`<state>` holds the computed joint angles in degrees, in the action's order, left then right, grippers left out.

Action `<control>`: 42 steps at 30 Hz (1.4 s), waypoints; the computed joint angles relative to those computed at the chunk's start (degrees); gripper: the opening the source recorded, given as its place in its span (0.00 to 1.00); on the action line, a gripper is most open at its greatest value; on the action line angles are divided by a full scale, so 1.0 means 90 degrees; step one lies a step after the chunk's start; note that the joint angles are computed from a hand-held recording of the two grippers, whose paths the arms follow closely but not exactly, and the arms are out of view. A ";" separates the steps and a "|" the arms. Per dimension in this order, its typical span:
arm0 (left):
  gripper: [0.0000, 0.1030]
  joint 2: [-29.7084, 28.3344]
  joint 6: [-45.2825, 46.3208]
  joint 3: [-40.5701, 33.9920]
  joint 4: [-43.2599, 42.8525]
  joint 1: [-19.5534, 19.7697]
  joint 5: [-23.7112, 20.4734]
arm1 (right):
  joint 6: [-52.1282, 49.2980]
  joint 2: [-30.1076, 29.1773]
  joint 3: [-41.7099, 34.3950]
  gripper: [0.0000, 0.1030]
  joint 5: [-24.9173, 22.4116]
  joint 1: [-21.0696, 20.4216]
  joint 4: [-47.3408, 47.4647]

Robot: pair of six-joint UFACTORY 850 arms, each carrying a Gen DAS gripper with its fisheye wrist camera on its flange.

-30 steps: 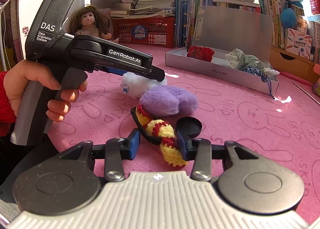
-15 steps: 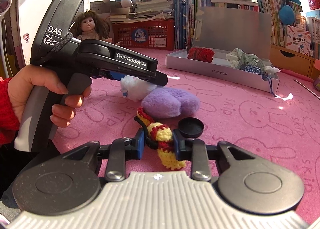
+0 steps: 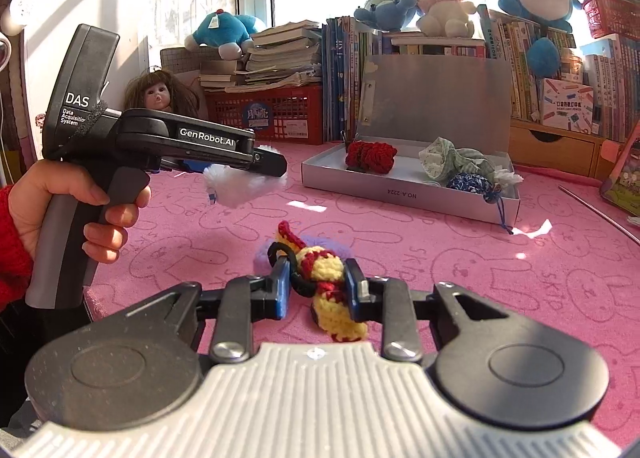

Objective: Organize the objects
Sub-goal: 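Close left gripper on white fluffy toy while right gripper grasps yellow-red crocheted strip, then carry white toy in left gripper and crocheted strip in right gripper toward box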

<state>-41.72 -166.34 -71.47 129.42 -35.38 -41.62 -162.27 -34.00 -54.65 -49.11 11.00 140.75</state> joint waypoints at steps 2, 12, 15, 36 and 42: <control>0.71 -0.0007 0.0102 -0.0058 -0.0022 0.0019 0.0015 | -0.0046 0.0018 -0.0042 0.31 -0.0011 -0.0020 0.0117; 0.71 -0.0395 0.1033 -0.0854 -0.0457 0.0129 0.0420 | 0.0563 -0.0234 -0.0780 0.31 0.0462 -0.0102 0.0317; 0.71 -0.0554 0.1283 -0.1132 -0.0611 0.0162 0.0491 | 0.0711 -0.0367 -0.1044 0.31 0.0638 -0.0083 0.0288; 0.71 -0.1470 0.2409 -0.3012 -0.1375 0.0684 0.1303 | 0.3948 -0.1599 -0.3692 0.31 0.1843 -0.0165 -0.1600; 0.71 -0.1987 0.3812 -0.3935 -0.2608 0.0811 0.1468 | 0.4560 -0.1980 -0.4434 0.31 0.2220 -0.0118 -0.2027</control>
